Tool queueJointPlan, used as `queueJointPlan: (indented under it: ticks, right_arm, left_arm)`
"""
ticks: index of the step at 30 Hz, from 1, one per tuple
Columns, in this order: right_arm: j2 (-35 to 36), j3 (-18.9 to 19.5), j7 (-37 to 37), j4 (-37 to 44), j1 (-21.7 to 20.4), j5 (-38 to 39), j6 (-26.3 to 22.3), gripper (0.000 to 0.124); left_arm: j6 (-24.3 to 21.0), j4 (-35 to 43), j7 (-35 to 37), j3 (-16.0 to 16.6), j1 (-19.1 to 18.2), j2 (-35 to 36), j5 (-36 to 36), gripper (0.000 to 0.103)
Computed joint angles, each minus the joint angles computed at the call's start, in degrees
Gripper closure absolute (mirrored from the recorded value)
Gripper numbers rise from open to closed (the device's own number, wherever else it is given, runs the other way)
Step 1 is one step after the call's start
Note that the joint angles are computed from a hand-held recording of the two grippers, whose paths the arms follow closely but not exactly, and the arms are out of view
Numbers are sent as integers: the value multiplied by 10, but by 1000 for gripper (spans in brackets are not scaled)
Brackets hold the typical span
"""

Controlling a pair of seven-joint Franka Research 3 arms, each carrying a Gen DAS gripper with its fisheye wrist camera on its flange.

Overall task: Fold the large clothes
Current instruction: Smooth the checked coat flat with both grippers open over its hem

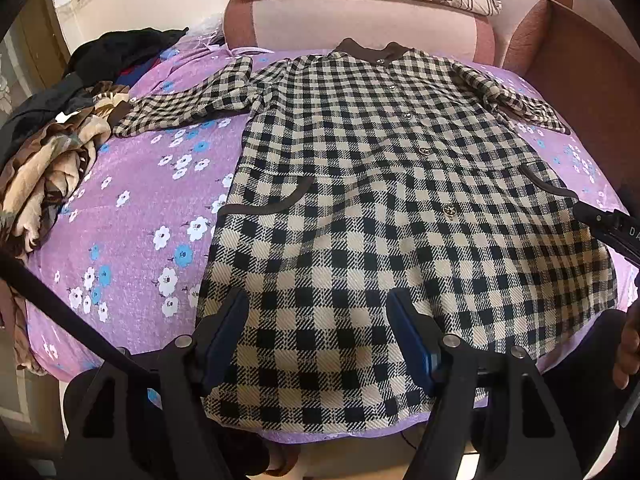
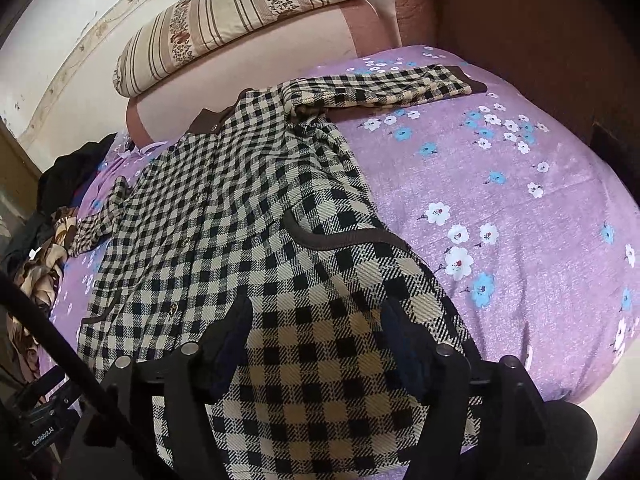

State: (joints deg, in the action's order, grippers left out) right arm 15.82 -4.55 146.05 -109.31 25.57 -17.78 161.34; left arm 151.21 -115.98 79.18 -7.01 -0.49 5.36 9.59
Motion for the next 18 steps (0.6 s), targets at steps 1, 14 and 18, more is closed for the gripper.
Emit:
queueJointPlan:
  ticks: [1,14,18]
  right_arm:
    - [1,0,-1,1,0,1,-1,53]
    - [8,1,-18,6,-6,23,-2,52]
    - [11,0,-22,7,-7,29,-1,52]
  left_arm:
    - [-1,1,-2,0,0,1,0,33]
    - [-13,12,-9,-1,-3,13,12,32]
    - [-17,17,-11,-1,-4,18,16,32]
